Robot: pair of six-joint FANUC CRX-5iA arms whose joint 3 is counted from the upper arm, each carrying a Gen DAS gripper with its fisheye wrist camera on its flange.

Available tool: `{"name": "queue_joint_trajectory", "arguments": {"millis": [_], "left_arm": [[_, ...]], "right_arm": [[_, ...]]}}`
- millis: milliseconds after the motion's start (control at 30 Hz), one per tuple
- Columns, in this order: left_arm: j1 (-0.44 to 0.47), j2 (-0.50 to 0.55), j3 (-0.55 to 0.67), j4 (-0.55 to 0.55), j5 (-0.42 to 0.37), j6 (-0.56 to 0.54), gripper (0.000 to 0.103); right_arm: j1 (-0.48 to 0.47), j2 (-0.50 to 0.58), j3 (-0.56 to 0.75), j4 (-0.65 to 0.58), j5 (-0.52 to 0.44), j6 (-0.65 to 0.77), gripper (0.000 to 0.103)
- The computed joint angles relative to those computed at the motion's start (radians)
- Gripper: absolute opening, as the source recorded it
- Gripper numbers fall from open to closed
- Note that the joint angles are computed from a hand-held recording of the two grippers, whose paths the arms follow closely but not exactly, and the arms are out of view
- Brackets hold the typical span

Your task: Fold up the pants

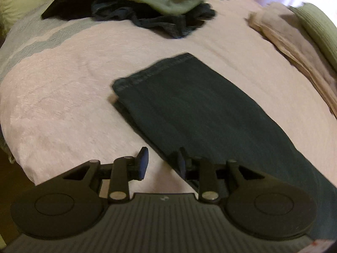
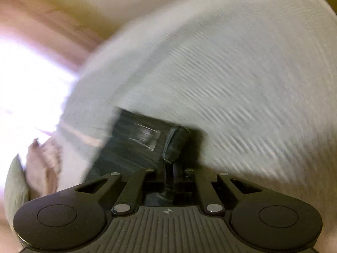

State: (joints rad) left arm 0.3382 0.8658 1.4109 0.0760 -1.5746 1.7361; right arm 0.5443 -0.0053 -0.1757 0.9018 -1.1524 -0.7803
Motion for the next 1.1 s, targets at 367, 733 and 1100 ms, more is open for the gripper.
{"name": "queue_joint_trajectory", "arguments": {"millis": [367, 733, 1100], "left_arm": [[-0.166, -0.009, 0.016, -0.014, -0.013, -0.258, 0.029], [-0.256, -0.11, -0.238, -0.098, 0.165, -0.306, 0.034], [-0.205, -0.267, -0.51, -0.098, 0.255, -0.313, 0.055]], "right_arm": [[-0.029, 0.159, 0.335, -0.142, -0.306, 0.598, 0.034], [-0.131, 0.186, 0.345, -0.295, -0.064, 0.948, 0.023], [0.054, 0.226, 0.413, -0.408, -0.208, 1.094, 0.05]]}}
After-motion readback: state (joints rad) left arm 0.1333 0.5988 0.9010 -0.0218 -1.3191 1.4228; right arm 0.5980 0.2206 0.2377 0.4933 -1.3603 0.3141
